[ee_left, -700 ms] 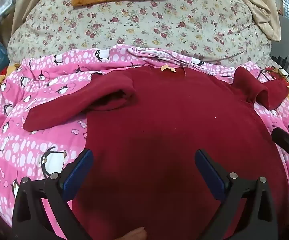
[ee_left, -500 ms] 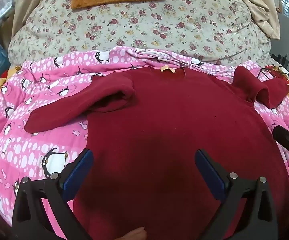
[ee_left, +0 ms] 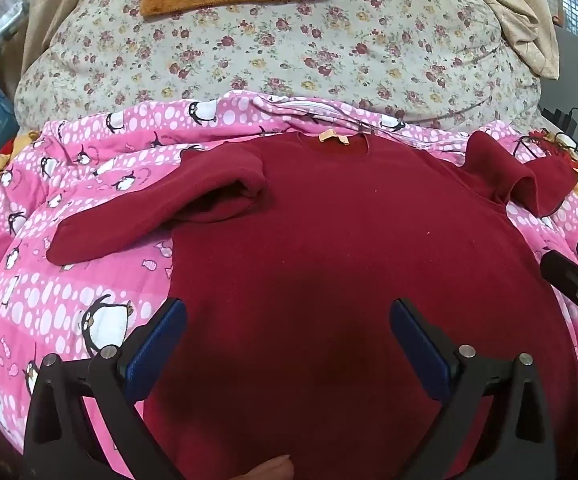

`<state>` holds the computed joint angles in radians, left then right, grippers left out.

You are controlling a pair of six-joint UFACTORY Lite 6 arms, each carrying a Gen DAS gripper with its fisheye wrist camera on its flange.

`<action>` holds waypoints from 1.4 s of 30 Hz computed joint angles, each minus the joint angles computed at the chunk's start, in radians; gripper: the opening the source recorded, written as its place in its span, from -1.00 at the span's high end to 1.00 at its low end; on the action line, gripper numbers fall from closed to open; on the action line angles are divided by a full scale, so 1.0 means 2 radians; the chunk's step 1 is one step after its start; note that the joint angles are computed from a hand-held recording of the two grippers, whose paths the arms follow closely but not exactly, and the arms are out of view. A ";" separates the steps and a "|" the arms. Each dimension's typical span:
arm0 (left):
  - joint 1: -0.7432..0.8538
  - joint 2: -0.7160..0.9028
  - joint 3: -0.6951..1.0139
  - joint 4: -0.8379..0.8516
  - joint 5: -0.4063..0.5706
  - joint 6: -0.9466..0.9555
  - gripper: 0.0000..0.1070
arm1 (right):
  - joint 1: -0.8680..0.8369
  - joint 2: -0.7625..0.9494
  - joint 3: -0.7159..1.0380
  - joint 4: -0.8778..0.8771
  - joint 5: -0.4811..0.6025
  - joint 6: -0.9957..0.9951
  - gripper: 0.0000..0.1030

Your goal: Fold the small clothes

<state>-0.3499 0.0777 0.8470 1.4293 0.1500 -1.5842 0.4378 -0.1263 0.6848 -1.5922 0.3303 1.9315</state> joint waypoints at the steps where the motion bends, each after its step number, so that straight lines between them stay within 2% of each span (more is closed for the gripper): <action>1: 0.000 0.000 -0.001 0.008 -0.001 -0.008 -0.79 | 0.015 0.006 0.003 0.002 0.012 0.009 -0.88; 12: -0.008 0.003 0.007 -0.003 0.002 -0.001 -0.79 | 0.024 0.006 0.012 0.026 0.021 -0.016 -0.88; 18: -0.010 0.004 0.011 -0.059 0.004 0.055 -0.79 | 0.022 0.001 0.007 0.033 0.023 -0.019 -0.88; 26: -0.017 -0.015 0.001 -0.063 0.013 0.059 -0.79 | 0.023 -0.008 0.002 0.053 0.030 -0.035 -0.88; 30: -0.021 -0.019 -0.003 -0.044 0.020 0.040 -0.79 | 0.021 -0.013 0.001 0.056 0.029 -0.038 -0.88; 36: -0.021 0.003 -0.004 0.034 0.028 -0.039 -0.79 | 0.020 -0.015 -0.007 0.041 0.027 -0.022 -0.88; 38: -0.017 0.012 0.001 0.016 0.026 -0.021 -0.79 | 0.017 -0.014 -0.008 0.035 0.024 -0.014 -0.88; 42: -0.012 0.016 0.001 0.035 0.018 -0.041 -0.79 | 0.018 -0.004 -0.003 0.027 0.022 -0.007 -0.88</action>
